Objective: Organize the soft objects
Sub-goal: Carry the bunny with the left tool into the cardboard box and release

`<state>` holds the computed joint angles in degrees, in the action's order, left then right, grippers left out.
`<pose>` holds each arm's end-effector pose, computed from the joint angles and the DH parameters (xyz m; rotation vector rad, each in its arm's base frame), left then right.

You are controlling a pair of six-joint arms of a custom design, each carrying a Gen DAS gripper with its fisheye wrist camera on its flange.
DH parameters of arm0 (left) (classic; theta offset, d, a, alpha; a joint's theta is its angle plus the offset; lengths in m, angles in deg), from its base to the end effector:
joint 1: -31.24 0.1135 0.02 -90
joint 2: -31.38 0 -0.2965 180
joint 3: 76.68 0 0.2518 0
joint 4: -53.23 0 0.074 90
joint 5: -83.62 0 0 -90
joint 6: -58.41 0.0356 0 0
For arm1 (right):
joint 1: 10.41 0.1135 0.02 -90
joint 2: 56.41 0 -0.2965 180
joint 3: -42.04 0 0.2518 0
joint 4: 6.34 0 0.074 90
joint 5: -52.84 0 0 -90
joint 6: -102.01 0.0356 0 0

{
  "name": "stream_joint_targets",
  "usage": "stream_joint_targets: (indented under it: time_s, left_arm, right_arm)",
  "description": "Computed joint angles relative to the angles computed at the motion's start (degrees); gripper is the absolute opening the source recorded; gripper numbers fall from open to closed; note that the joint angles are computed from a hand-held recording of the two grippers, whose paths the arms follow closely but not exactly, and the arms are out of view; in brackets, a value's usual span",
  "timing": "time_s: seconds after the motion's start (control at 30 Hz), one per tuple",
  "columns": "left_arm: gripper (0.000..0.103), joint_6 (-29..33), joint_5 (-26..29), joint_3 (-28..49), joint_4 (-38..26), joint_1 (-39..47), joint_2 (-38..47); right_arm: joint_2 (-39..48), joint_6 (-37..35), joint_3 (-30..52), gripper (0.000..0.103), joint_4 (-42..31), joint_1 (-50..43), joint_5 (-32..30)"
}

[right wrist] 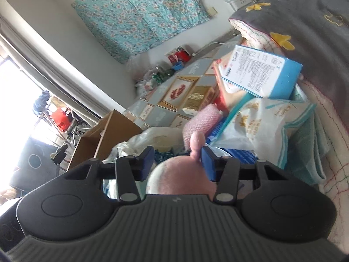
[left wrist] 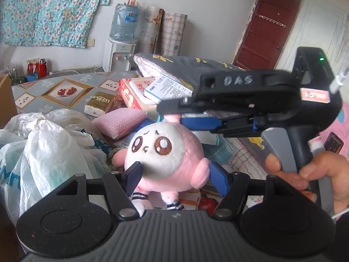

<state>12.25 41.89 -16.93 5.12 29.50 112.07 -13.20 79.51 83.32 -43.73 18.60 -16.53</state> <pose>0.2412 -0.0339 0.2249 1.1050 2.1204 -0.8382 0.1273 0.0562 0.2400 0.9240 2.0587 0.5219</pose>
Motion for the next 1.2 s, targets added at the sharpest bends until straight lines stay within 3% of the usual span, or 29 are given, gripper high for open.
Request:
stream_joint_targets:
  time_s: [0.27, 0.33, 0.57, 0.73, 0.83, 1.2]
  left_arm:
    - [0.070, 5.12, -0.62, 1.03, -4.76, 1.85, 0.82]
    - [0.070, 5.57, -0.52, 0.95, -4.65, 2.20, 0.25]
    - [0.089, 6.35, -2.91, 1.42, -3.27, -0.01, 1.27]
    - [0.089, 3.41, -4.73, -0.65, 2.11, -2.98, 1.79]
    - [0.083, 0.13, -5.06, -1.75, 4.86, -3.21, 1.36]
    - [0.081, 3.64, 2.18, 1.35, -3.22, 3.63, -1.22]
  right_arm:
    - [-3.12, 3.41, -5.00, 0.024, 3.35, -0.73, -1.18]
    - [-2.86, 3.13, -4.98, 0.023, 3.76, -0.84, -1.38]
    - [-2.62, 1.99, -4.60, 0.021, 4.15, -1.08, -1.96]
    - [-2.50, 1.11, -5.07, 0.019, 5.52, -1.78, -2.62]
    - [-2.40, 1.34, -4.20, 0.016, 4.53, 0.26, -0.47]
    - [-0.31, 1.55, 5.92, 0.010, -2.06, 12.56, 11.08]
